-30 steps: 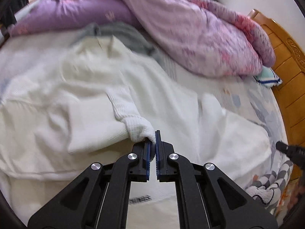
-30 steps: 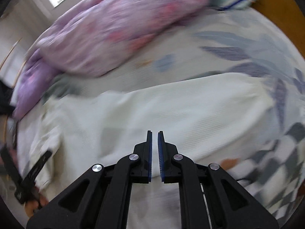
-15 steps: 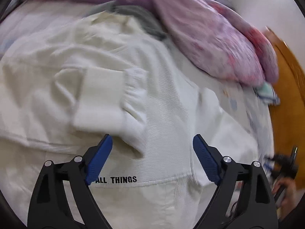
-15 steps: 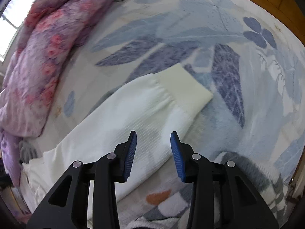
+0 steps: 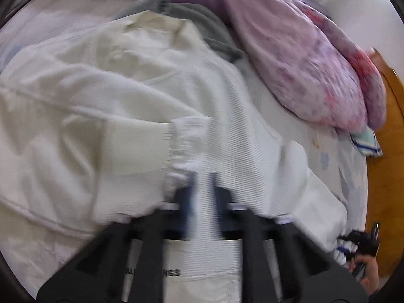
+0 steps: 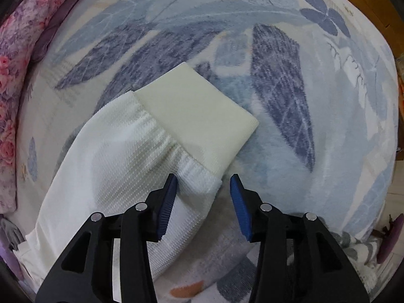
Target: Fold large clothes
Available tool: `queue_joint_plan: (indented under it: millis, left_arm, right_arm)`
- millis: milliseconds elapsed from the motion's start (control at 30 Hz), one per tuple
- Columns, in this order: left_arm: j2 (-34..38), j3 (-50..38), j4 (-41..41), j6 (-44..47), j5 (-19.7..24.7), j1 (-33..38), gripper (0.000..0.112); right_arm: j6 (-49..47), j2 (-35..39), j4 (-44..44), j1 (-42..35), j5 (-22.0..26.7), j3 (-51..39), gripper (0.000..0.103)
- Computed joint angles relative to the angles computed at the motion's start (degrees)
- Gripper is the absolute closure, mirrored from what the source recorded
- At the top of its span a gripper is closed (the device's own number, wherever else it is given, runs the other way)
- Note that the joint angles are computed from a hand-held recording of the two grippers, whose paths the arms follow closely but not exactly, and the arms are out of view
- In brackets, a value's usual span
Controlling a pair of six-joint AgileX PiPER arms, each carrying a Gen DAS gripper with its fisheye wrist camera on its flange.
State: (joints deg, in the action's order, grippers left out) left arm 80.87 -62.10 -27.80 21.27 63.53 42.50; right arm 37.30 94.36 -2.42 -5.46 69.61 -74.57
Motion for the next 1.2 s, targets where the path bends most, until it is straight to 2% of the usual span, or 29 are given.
queue_joint_plan:
  millis: [33, 100, 167, 267, 367, 400, 433, 500, 567, 667, 767, 867, 933, 967, 1000, 1033, 1133, 1200]
  left_arm:
    - [-0.99, 0.16, -0.23, 0.71, -0.48, -1.06, 0.112]
    - [-3.38, 0.19, -2.51, 3.44, -0.52, -3.77, 0.112]
    - [-4.78, -0.12, -5.69, 6.29, 1.20, -7.75, 0.112]
    - [-5.09, -0.13, -9.28, 9.94, 5.03, -14.77, 0.112]
    - [-6.42, 1.50, -11.10, 9.71, 5.74, -18.19, 0.111]
    - [-7.48, 1.88, -9.77, 8.21, 4.55, -18.56, 0.105]
    - [-8.43, 2.32, -7.93, 6.11, 3.03, -18.13, 0.075]
    - [-10.10, 3.43, -2.43, -0.45, -0.37, -14.81, 0.030]
    - [-12.19, 5.37, 1.60, -2.46, -4.30, -7.63, 0.030]
    - [-8.44, 4.72, 4.63, -3.61, -6.03, 4.20, 0.030]
    - [-2.53, 3.01, 3.24, -2.74, -4.01, 12.35, 0.030]
    - [1.09, 3.26, 2.33, -0.83, -3.12, 14.15, 0.031]
    - [2.39, 3.77, 3.60, -1.48, -2.84, 12.79, 0.036]
    - [2.03, 4.75, 4.13, -1.30, -3.83, 11.37, 0.051]
    - [1.49, 5.22, 4.60, -1.12, -4.54, 10.16, 0.079]
    - [1.10, 5.06, 6.89, -2.58, -5.08, 8.40, 0.102]
    - [-1.85, 3.59, 6.51, -2.99, -4.08, 6.64, 0.103]
    - [-6.20, 2.71, 4.02, 0.79, -2.60, 5.56, 0.104]
  right_arm:
    - [-0.29, -1.07, 0.17, -0.32, -1.59, 1.07, 0.065]
    - [0.40, -3.23, -0.39, -0.67, -4.16, 2.62, 0.080]
    - [0.00, -6.28, -0.22, -1.15, -7.19, 4.73, 0.086]
    - [0.47, -9.31, -1.52, -0.44, -9.39, 6.50, 0.089]
    - [0.69, -11.86, -2.47, 0.52, -10.45, 7.11, 0.089]
    - [0.85, -10.36, -2.53, 1.07, -10.30, 5.57, 0.089]
    - [0.69, -10.44, -2.43, 1.04, -10.20, 5.44, 0.089]
    - [0.27, -10.29, -1.50, 0.43, -10.25, 5.56, 0.089]
    - [-0.03, -8.98, -0.91, -0.03, -10.90, 4.70, 0.089]
    - [0.76, -8.44, -1.57, 0.75, -10.94, 4.23, 0.089]
    - [0.98, -8.45, -1.65, 0.93, -11.02, 4.41, 0.089]
    - [0.60, -8.38, -1.32, 0.78, -11.10, 4.37, 0.089]
    - [0.63, -8.44, -1.39, 0.76, -11.15, 4.45, 0.089]
    - [0.63, -8.52, -1.37, 0.75, -11.26, 4.51, 0.089]
    - [0.58, -8.58, -1.31, 0.69, -11.34, 4.53, 0.089]
    - [0.67, -8.82, -1.33, 0.67, -11.49, 4.69, 0.089]
    - [1.17, -9.85, -1.81, 0.96, -12.05, 5.19, 0.089]
    - [1.72, -10.86, -2.33, 1.41, -12.54, 5.67, 0.089]
